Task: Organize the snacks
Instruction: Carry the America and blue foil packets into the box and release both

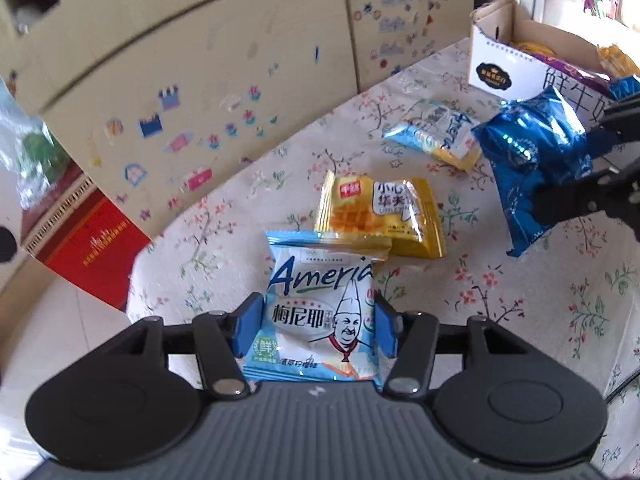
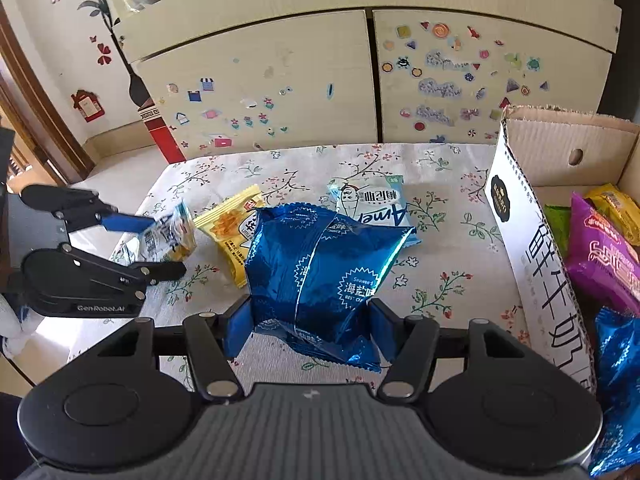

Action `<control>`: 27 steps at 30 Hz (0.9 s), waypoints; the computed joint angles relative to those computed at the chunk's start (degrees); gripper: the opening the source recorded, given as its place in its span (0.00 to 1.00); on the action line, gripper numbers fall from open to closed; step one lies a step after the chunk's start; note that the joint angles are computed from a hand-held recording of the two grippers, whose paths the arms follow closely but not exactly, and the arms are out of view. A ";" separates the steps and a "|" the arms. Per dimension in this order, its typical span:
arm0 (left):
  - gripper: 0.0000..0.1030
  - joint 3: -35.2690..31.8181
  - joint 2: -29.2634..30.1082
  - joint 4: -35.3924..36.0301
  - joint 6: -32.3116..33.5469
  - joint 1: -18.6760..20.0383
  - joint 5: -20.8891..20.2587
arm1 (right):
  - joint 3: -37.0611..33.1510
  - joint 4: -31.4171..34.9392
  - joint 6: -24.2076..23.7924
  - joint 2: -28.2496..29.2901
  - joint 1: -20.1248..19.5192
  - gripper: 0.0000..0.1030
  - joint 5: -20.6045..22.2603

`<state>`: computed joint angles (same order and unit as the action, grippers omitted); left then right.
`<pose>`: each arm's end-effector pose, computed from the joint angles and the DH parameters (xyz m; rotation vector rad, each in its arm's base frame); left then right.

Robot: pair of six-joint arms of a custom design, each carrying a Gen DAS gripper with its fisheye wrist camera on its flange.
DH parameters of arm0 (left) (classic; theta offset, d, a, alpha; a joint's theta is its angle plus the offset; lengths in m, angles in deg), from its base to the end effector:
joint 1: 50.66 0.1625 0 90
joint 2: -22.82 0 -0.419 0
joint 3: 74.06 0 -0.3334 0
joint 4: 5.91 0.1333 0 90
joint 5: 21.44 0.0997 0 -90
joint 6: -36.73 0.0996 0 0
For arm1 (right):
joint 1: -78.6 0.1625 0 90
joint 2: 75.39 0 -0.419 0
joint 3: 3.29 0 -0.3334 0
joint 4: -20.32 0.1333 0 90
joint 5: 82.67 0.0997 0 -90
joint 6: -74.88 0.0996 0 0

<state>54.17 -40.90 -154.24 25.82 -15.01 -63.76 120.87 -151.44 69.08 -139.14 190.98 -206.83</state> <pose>-0.2214 -0.4135 0.1598 0.9207 2.1599 -0.4526 0.2516 -0.4077 0.2079 0.4765 -2.5037 0.5873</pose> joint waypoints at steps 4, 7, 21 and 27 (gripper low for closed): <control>0.54 0.42 -0.78 -0.82 -0.78 -2.20 1.67 | 0.17 -0.11 -0.62 -0.65 0.30 0.66 -0.26; 0.54 0.49 -0.98 -2.05 -1.65 -3.65 2.71 | 0.36 -0.50 -1.00 -1.24 0.81 0.66 -0.96; 0.55 -0.68 1.45 -7.43 0.49 -7.78 5.92 | 1.31 -0.53 -4.11 -4.93 3.05 0.66 -3.13; 0.55 -1.55 3.42 -11.29 1.23 -8.70 6.63 | 1.60 -0.74 -3.98 -6.06 3.51 0.66 -3.24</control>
